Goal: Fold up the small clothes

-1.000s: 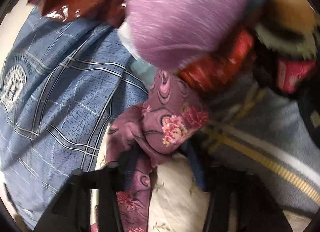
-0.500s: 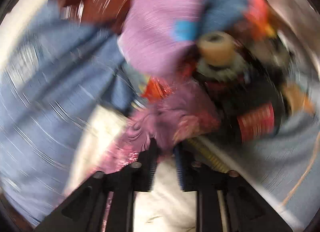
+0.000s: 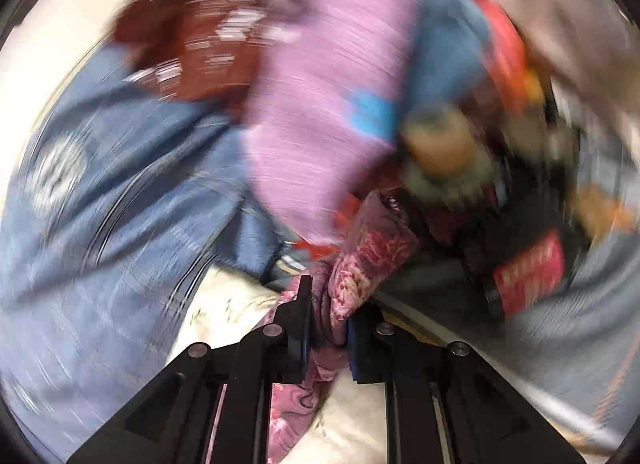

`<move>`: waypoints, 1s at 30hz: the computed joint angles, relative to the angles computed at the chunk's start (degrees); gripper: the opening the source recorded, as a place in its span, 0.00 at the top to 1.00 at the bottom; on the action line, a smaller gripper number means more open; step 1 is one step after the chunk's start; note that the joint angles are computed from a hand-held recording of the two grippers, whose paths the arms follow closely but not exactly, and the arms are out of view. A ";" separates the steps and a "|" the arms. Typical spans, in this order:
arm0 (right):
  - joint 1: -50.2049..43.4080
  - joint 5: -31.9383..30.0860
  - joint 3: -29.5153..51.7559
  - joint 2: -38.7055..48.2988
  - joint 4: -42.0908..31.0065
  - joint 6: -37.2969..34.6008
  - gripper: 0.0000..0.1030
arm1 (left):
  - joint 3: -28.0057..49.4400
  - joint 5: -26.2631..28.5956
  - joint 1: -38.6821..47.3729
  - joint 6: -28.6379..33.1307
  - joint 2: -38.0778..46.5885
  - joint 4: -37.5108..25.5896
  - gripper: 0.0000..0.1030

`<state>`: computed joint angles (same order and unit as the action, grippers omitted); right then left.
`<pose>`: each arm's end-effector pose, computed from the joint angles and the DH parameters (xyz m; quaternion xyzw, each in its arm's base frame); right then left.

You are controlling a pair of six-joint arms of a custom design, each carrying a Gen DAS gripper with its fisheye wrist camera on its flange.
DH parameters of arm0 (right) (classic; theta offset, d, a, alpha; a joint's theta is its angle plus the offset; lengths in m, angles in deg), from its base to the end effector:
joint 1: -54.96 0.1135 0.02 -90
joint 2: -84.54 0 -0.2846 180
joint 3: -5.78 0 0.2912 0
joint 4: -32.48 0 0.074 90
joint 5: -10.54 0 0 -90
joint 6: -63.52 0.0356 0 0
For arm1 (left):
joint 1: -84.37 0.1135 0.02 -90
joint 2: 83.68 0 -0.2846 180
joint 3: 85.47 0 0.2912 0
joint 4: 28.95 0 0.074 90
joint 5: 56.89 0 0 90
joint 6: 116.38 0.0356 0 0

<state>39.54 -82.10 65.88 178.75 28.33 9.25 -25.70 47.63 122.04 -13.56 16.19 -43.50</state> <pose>0.3552 -0.0963 0.1662 0.3793 0.8157 0.0973 0.4257 0.2859 0.2094 0.1179 -0.1659 0.9313 0.0195 0.3238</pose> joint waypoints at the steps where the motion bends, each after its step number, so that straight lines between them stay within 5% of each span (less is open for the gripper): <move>1: 1.61 1.79 -0.16 -2.13 -1.25 -3.07 0.86 | 0.21 -0.28 -0.07 -0.01 0.17 -0.22 0.17; 6: 9.83 2.35 2.30 -6.07 -6.92 -8.81 0.87 | 0.09 -0.77 0.04 0.64 -0.27 -0.60 0.17; 15: 32.17 3.31 8.71 -0.81 -10.72 -4.76 0.86 | 2.14 4.30 3.30 3.08 -1.21 -5.80 0.17; 30: 61.63 5.90 37.33 26.32 -20.12 -1.67 0.83 | 9.09 15.67 12.41 6.46 -0.26 -15.69 0.17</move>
